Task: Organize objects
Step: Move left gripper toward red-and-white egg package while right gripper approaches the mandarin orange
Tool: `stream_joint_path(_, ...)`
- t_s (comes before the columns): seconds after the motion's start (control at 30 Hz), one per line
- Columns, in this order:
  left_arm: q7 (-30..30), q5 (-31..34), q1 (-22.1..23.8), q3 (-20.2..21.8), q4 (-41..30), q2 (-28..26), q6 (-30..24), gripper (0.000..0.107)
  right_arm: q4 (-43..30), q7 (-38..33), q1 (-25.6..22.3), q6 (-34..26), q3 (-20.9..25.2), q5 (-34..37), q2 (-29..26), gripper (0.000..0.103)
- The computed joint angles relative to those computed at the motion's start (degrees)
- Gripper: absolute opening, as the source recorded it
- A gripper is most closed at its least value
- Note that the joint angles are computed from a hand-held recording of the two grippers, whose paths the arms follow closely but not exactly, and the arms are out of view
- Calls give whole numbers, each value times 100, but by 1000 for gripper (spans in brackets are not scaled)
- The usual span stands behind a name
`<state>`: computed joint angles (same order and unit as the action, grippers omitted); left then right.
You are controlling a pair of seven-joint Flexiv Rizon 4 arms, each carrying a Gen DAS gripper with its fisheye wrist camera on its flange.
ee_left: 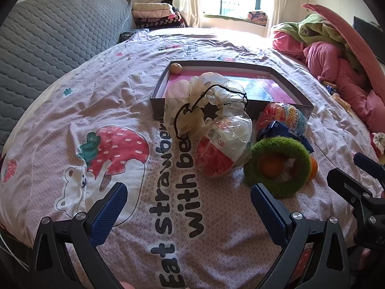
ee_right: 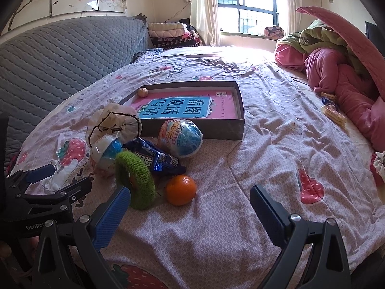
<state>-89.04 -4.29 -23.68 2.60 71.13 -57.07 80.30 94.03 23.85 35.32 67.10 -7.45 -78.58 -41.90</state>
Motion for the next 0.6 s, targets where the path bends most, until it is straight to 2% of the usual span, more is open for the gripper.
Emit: stream_joint_path(0.6,40,-11,38,-67,-113,-97,-125,103,-44,-235,29,54,-29,262,-104,100)
